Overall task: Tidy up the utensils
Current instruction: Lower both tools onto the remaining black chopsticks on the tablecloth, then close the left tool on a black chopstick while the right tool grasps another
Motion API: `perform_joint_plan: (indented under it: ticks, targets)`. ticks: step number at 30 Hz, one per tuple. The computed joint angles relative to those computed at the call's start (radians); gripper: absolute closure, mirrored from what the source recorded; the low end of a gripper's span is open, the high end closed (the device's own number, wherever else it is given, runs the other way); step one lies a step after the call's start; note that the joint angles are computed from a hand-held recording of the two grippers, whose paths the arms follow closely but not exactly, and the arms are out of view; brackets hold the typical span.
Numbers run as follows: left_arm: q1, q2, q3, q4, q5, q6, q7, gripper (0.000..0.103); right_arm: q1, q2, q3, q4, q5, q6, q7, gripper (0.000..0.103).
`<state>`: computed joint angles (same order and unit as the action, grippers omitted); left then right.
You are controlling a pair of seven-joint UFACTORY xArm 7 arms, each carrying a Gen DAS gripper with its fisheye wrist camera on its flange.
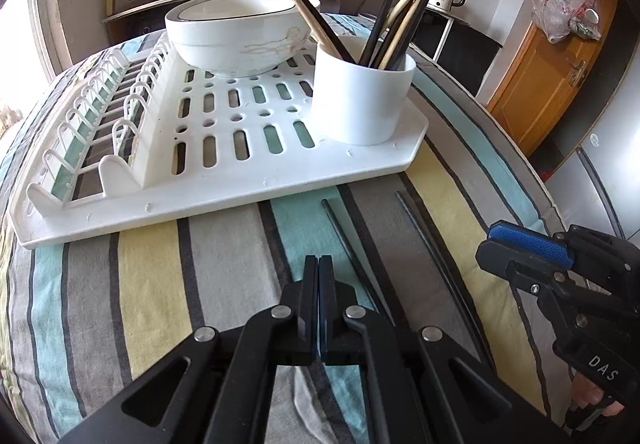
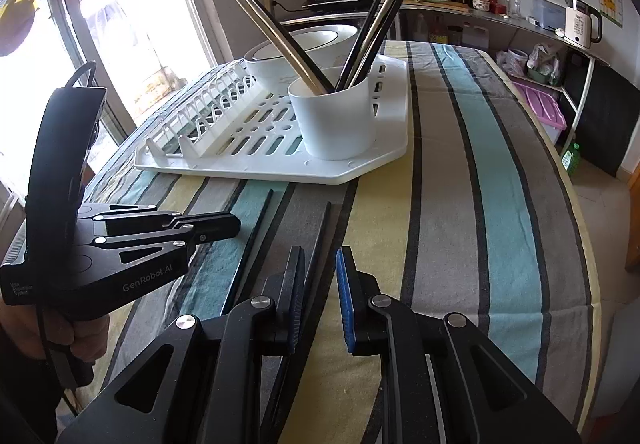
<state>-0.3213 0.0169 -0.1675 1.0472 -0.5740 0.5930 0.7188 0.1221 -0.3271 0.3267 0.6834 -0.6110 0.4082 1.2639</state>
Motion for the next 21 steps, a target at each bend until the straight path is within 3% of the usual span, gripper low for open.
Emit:
perform_joint_plan:
  ticks: [5,10,15,18,21]
  targets:
    - [0.035,0.026,0.018,0.063,-0.102,0.141,-0.004,0.101,0.0,0.016,-0.003,0.008,-0.006,-0.001,0.007,0.086]
    - [0.047,0.043,0.01,0.086,-0.136,0.191,-0.035,0.083,0.003,-0.016,-0.007,-0.012,0.001,0.008,0.01,0.086]
    - [0.008,0.013,-0.015,0.033,-0.049,0.069,-0.084,0.075,-0.007,-0.036,0.004,-0.021,0.004,0.011,0.013,0.086]
    - [-0.031,-0.011,-0.032,-0.029,0.085,-0.069,-0.112,0.075,-0.013,-0.047,0.009,-0.028,0.005,0.005,0.017,0.086]
    - [-0.051,-0.029,-0.033,-0.072,0.184,-0.148,-0.118,0.081,-0.016,-0.061,0.015,-0.035,0.012,0.005,0.016,0.086]
